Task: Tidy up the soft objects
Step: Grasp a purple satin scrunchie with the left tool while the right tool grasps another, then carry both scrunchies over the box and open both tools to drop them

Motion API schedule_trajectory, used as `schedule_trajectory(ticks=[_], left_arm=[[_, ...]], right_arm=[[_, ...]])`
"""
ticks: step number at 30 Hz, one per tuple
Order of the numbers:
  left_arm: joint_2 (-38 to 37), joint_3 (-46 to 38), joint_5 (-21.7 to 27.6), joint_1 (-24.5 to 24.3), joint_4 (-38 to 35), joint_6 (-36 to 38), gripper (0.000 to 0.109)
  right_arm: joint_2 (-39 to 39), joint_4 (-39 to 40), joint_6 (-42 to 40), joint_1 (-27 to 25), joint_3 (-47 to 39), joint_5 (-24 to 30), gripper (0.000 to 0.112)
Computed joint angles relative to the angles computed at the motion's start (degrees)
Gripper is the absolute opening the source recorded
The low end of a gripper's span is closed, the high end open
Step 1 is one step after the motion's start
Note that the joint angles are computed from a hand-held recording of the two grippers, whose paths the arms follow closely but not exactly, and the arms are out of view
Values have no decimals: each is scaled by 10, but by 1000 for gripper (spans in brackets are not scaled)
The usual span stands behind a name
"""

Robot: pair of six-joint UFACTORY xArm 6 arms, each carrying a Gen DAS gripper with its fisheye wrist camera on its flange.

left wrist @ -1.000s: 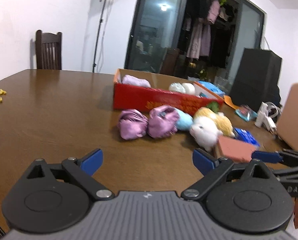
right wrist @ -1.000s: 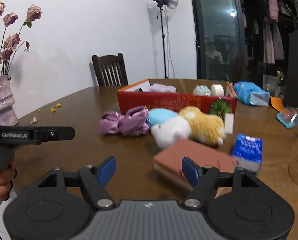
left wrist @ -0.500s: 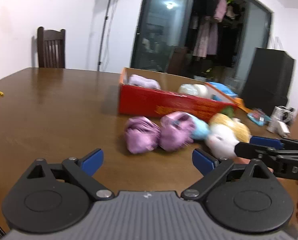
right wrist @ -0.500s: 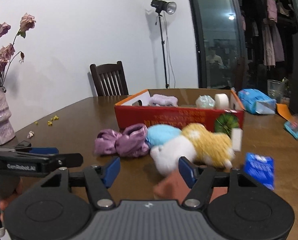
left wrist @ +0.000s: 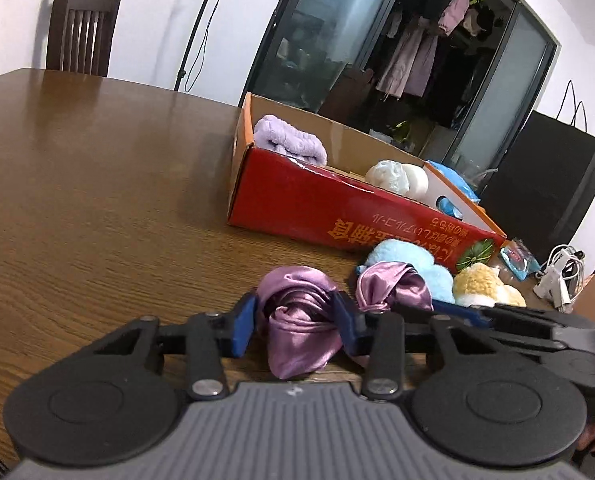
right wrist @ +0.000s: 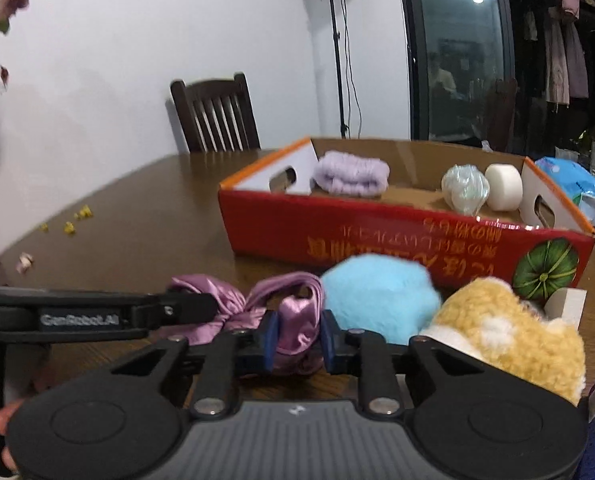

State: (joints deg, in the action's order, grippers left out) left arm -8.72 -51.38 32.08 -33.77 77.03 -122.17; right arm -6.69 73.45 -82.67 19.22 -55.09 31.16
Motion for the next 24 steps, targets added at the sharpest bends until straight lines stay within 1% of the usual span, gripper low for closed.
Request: schedule_trajectory(ticks=[2,6,8,9,10,12,14,16,22,24], left_arm=[[-1,3,-11,2,13,-10,33],[1,2,-12,-1,17,-6,29],[0,2,-13,-1,14,-5,27],[0,-1,-2,-7,3,11,27],[0,-7,20,-19,-18,34,25],[-8,-14,64,-51,-26,44,24],[-16,-20,111,-87,-31,54,24],[-26,-22,147,-119,-36,57,24],[-42,-39,239,-203,-28,53,24],[-37,-52,258,-221,-25,57,24]], right_arm=[[4,1,-2,1,0,-2,19],[3,0,-16,12,7,-25,16],[4,3,-21,16,8,-31,13],[5,5,-23,14,7,-27,12],[4,12,-25,11,7,-22,10],[-10,25,-29,3,13,-6,8],[-46,40,-49,-5,36,10,8],[-81,47,-59,-16,58,26,7],[-173,61,-61,-82,112,112,7],[-197,66,-68,-104,126,138,7]])
